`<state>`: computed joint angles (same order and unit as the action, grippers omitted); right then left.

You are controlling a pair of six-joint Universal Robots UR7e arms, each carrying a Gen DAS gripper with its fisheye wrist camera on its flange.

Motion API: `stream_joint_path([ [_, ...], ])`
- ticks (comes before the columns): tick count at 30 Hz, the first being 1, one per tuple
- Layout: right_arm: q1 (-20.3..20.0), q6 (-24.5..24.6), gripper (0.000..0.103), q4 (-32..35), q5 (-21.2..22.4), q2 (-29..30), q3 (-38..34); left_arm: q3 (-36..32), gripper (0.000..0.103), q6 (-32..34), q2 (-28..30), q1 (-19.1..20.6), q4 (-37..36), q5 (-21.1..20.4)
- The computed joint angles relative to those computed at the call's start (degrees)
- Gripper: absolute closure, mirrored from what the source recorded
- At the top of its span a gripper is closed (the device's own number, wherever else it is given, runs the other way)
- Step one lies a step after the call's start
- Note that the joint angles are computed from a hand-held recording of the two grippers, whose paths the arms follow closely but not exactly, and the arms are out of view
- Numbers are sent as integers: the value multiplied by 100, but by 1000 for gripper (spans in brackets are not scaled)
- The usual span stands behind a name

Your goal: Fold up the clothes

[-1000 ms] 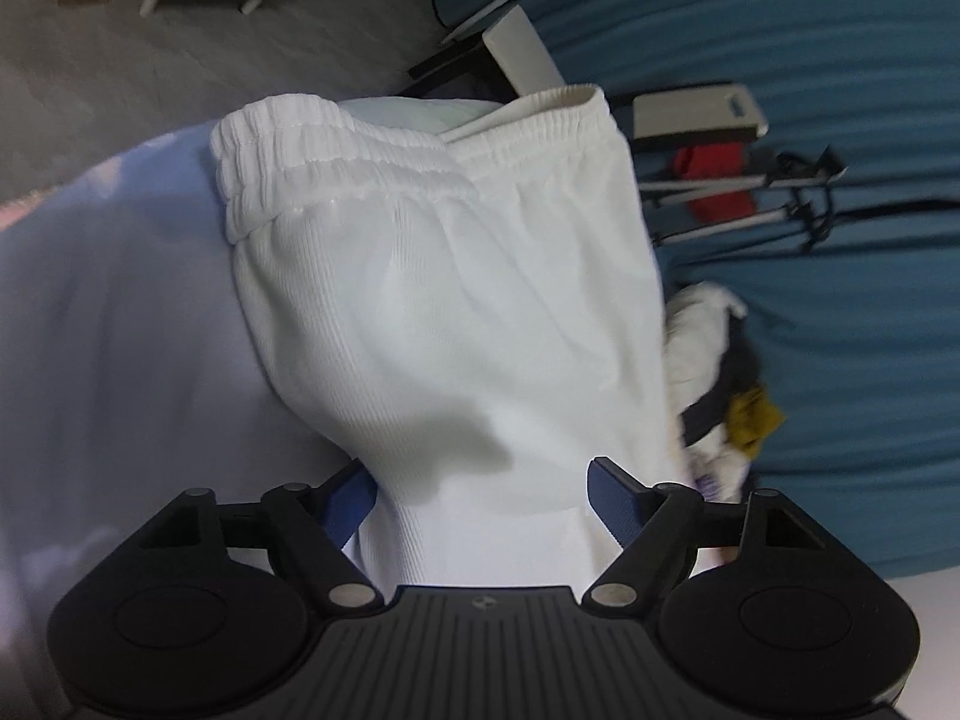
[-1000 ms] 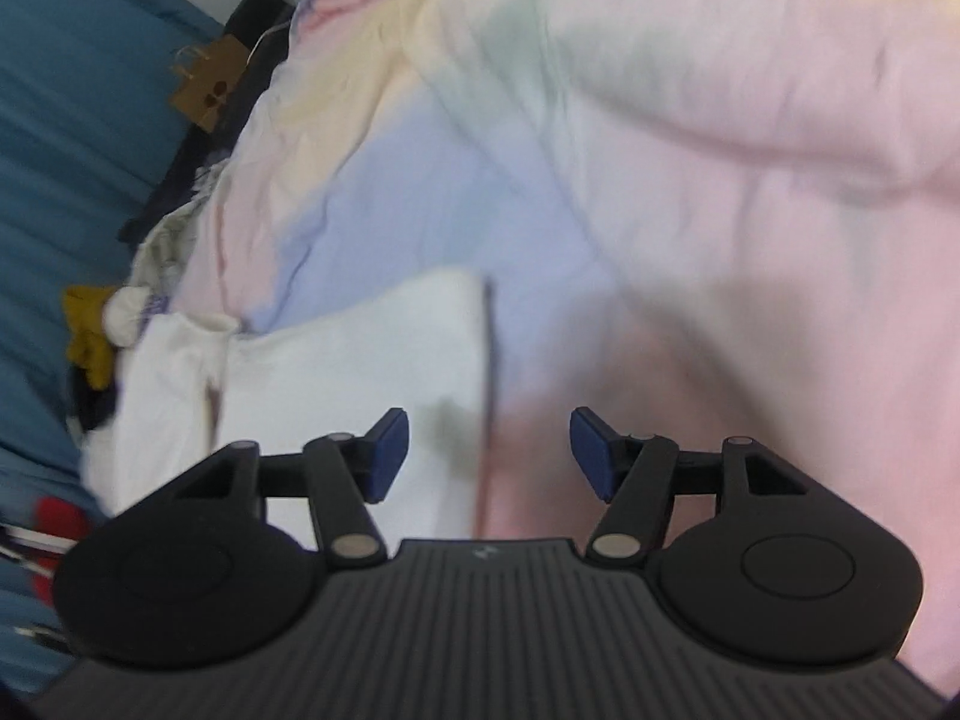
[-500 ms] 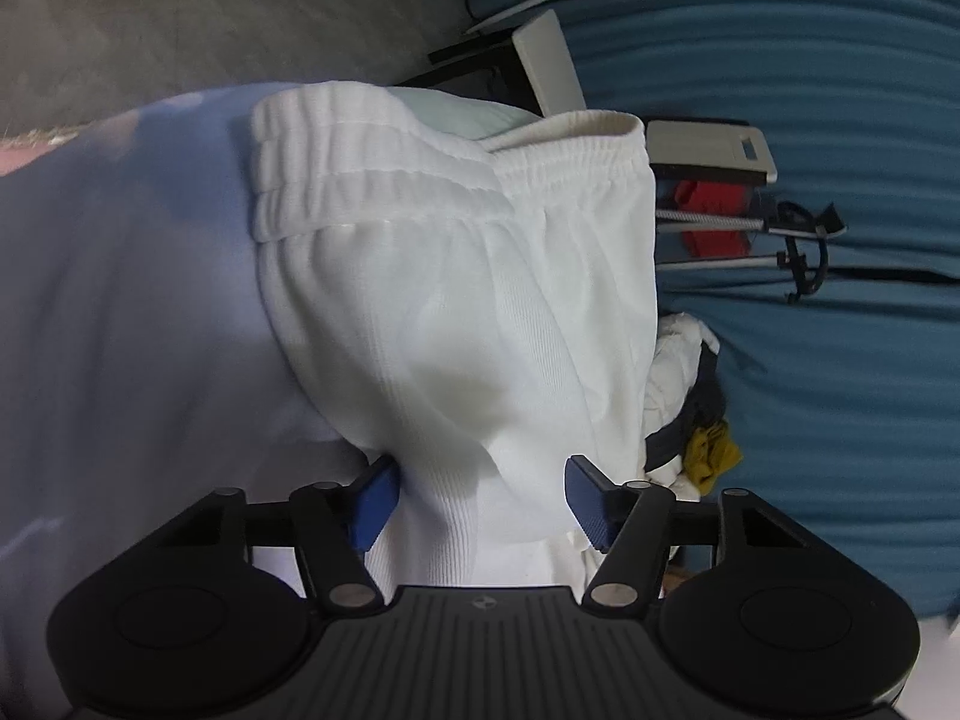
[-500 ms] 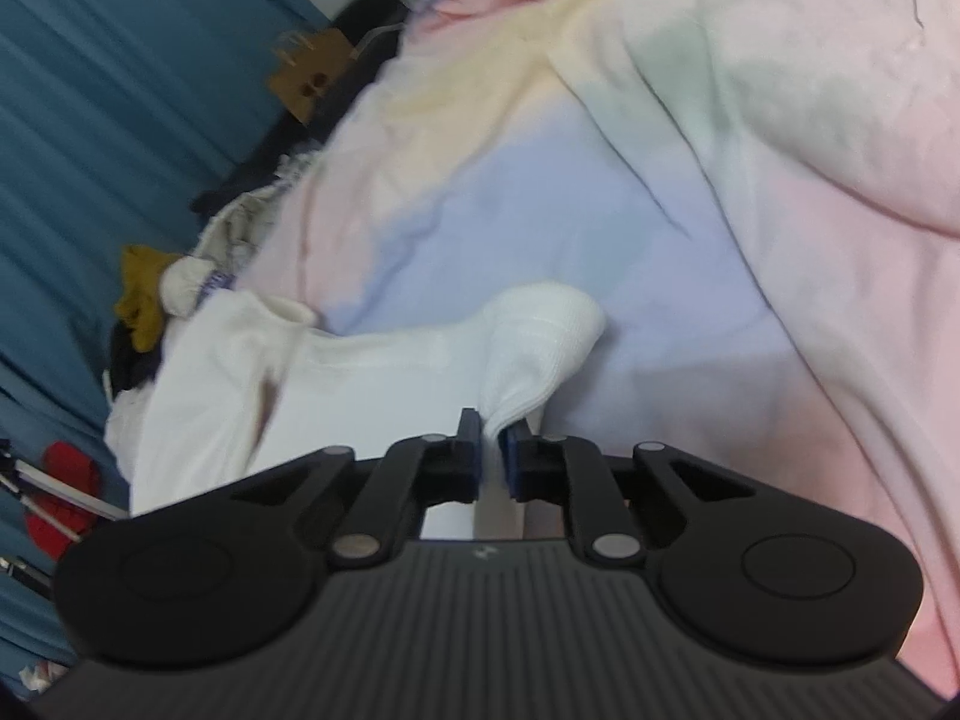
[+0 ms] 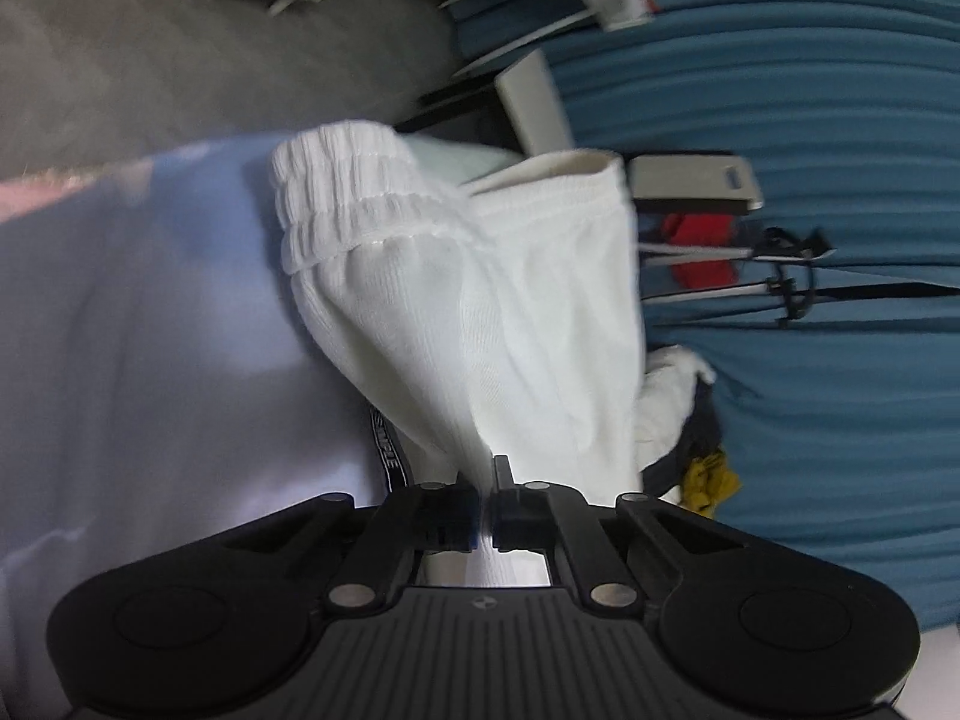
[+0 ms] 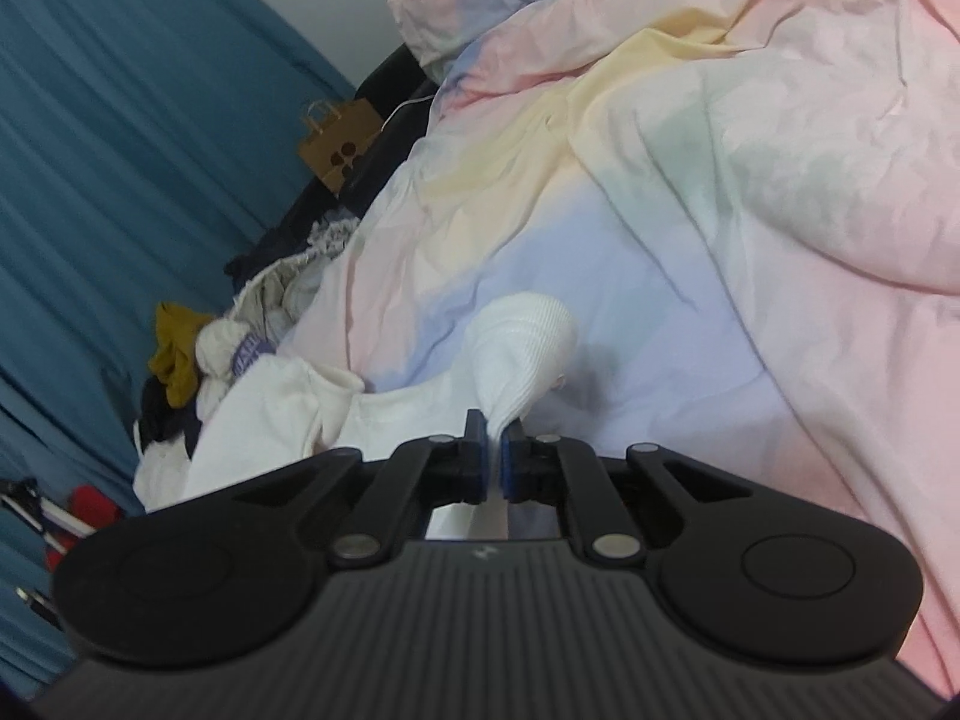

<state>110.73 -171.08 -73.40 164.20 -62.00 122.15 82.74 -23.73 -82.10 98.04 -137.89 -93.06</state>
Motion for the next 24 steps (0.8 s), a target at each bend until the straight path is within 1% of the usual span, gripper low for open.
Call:
stream_joint_path([
  [1, 17, 4, 96, -82, -13, -29, 60, 102, 100, 102, -93, -35, -139, 11],
  [3, 84, -175, 96, -453, 21, -46, 186, 297, 100, 308, -276, -106, -411, 28],
  [7, 221, -689, 96, -1237, 26, -114, 456, 418, 101, 399, -523, -191, -439, -58],
  [9, 242, -719, 96, -1225, -14, -168, 494, 371, 101, 332, -559, -225, -354, -96],
  [11, 261, -519, 96, -954, -39, -233, 449, 267, 101, 220, -556, -273, -230, -113],
  [14, 376, -554, 96, -1020, -285, -347, 452, -44, 101, -56, -433, -380, 35, -115],
  [15, 397, -720, 96, -1086, -347, -363, 398, -172, 101, -145, -367, -420, 112, -136],
  [16, 418, -876, 96, -1142, -410, -377, 340, -287, 101, -128, -294, -488, 116, -66],
  [18, 386, -1135, 96, -940, -516, -393, 23, -599, 101, -68, -59, -614, 125, 71],
  [19, 340, -1236, 96, -734, -590, -395, -187, -816, 101, -90, 109, -643, 156, 77],
  [22, 62, -1163, 96, 441, -923, -298, -1172, -1711, 101, -156, 829, -757, 327, 145],
  [24, -117, -1185, 96, 1160, -1134, -107, -1924, -2457, 101, -177, 1415, -845, 493, 257],
])
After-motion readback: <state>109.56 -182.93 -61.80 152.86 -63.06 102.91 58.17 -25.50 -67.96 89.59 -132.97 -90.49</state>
